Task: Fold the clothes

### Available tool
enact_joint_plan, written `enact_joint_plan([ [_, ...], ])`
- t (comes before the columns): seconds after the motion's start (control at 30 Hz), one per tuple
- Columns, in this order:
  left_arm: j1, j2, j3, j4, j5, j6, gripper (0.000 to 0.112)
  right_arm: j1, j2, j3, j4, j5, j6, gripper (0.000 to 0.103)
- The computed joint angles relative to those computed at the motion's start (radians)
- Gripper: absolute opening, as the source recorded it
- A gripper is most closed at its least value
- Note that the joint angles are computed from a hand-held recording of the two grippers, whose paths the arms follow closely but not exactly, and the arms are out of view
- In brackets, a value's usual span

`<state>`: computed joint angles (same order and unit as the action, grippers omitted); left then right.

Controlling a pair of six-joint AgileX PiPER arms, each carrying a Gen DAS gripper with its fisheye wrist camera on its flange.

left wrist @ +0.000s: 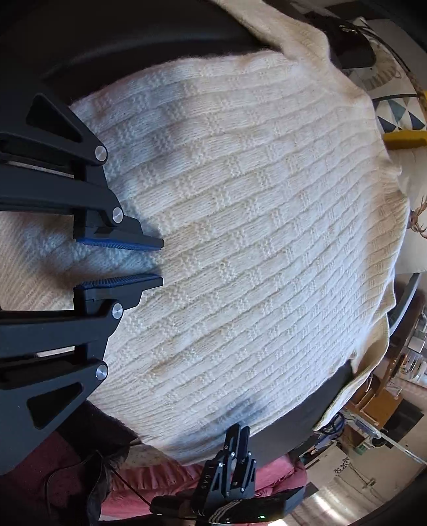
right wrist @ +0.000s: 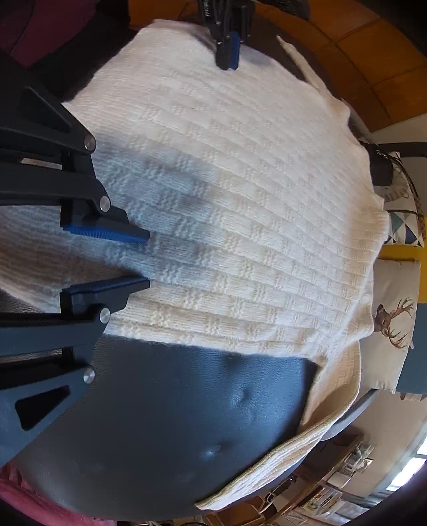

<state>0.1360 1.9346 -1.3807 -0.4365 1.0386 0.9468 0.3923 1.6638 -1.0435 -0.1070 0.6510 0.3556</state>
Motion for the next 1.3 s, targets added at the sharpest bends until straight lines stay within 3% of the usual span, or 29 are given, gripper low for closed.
enact_joint_plan([
  [0.17,-0.004,-0.035,0.044,0.010,-0.038,0.046,0.017,-0.004,-0.001,-0.041,0.042,0.078,-0.058,0.019],
  [0.33,-0.079,-0.112,0.066,0.001,-0.128,-0.019,0.017,-0.007,0.003,-0.097,0.079,0.139,-0.055,0.019],
  [0.43,-0.133,-0.136,0.040,0.029,-0.169,-0.103,0.017,-0.021,-0.001,-0.140,0.083,0.078,-0.024,0.021],
  [0.57,-0.166,-0.148,-0.032,0.071,-0.187,-0.226,0.017,0.006,0.099,-0.243,-0.009,0.060,0.080,0.024],
  [0.7,-0.183,-0.154,-0.056,0.135,-0.254,-0.318,0.017,0.012,0.164,-0.216,-0.096,0.035,0.151,0.024],
  [0.8,-0.197,-0.159,-0.045,0.176,-0.301,-0.356,0.017,0.027,0.136,-0.141,-0.129,-0.015,0.211,0.024],
  [0.97,-0.183,-0.144,-0.043,0.149,-0.302,-0.326,0.017,0.036,0.076,-0.046,-0.119,-0.062,0.235,0.024],
  [1.3,-0.173,-0.117,-0.063,0.135,-0.291,-0.327,0.017,0.061,0.047,-0.048,-0.122,0.001,0.218,0.024],
])
